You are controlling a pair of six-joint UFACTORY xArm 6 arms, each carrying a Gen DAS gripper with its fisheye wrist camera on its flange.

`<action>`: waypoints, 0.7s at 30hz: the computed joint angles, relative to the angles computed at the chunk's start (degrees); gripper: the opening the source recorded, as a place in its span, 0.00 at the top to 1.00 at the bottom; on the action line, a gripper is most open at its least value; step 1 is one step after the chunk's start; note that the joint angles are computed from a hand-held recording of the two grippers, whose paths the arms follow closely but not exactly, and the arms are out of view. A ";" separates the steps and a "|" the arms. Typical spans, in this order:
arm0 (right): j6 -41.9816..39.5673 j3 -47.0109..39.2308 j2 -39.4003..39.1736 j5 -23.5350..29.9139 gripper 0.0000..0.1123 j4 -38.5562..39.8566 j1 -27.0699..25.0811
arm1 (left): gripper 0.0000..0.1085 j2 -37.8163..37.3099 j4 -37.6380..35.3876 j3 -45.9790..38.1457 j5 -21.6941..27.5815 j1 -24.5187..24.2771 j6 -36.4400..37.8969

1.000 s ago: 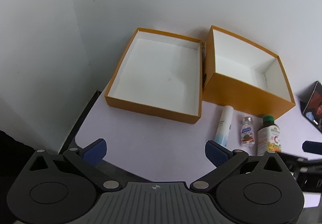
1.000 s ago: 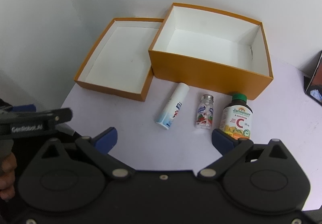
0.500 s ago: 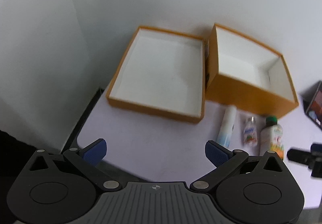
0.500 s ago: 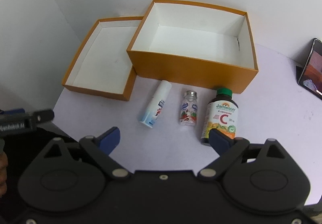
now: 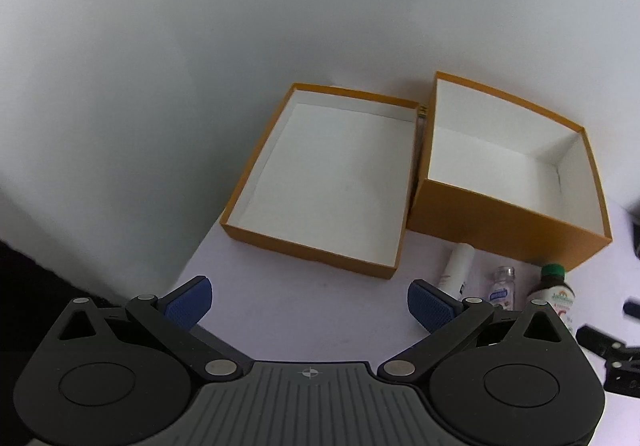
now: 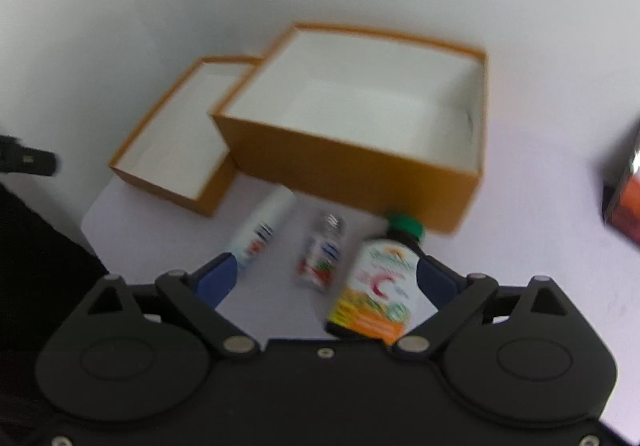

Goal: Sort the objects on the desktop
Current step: 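Move the right tool toward the Jamieson vitamin C bottle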

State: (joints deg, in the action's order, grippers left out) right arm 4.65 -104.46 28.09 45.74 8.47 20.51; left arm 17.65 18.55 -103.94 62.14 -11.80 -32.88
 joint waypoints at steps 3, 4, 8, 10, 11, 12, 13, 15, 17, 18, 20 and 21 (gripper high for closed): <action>2.40 -7.11 5.40 6.88 0.14 2.70 -1.56 | 0.05 -0.18 1.01 -0.02 0.69 -0.61 -3.69; 2.66 -9.31 7.20 8.46 0.16 3.62 -1.91 | 0.05 -0.16 2.09 -0.06 1.09 -1.04 -5.22; 0.95 -14.69 11.48 11.61 0.21 6.00 -2.40 | 0.05 0.26 5.37 -1.07 3.51 -2.72 -6.70; -0.64 -14.45 11.48 10.81 0.21 6.74 -2.38 | 0.05 0.60 5.90 -1.54 4.12 -3.02 -7.31; -1.20 -14.80 11.63 11.05 0.21 6.82 -2.39 | 0.05 1.25 5.71 -2.48 4.75 -3.06 -7.25; -1.82 -15.20 11.81 11.22 0.21 6.79 -2.38 | 0.05 1.89 5.54 -3.42 5.32 -3.09 -7.13; -2.06 -15.58 11.99 11.21 0.21 6.41 -2.34 | 0.05 2.32 5.49 -4.01 5.23 -3.07 -6.60; -1.57 -16.57 12.51 11.49 0.21 5.68 -2.35 | 0.05 3.13 5.28 -5.05 4.67 -2.98 -5.36; -0.55 -17.87 13.20 12.54 0.21 5.33 -2.47 | 0.05 3.86 4.72 -5.93 4.17 -2.77 -4.01; 0.00 -18.60 13.61 13.14 0.21 5.19 -2.51 | 0.05 4.46 4.30 -6.65 3.94 -2.62 -3.12; 1.90 -20.47 14.80 14.29 0.21 4.52 -2.37 | 0.05 5.68 2.59 -8.02 3.33 -1.98 -0.99; 2.91 -21.20 15.31 14.56 0.21 3.97 -2.23 | 0.05 6.26 1.36 -8.63 2.92 -1.52 0.22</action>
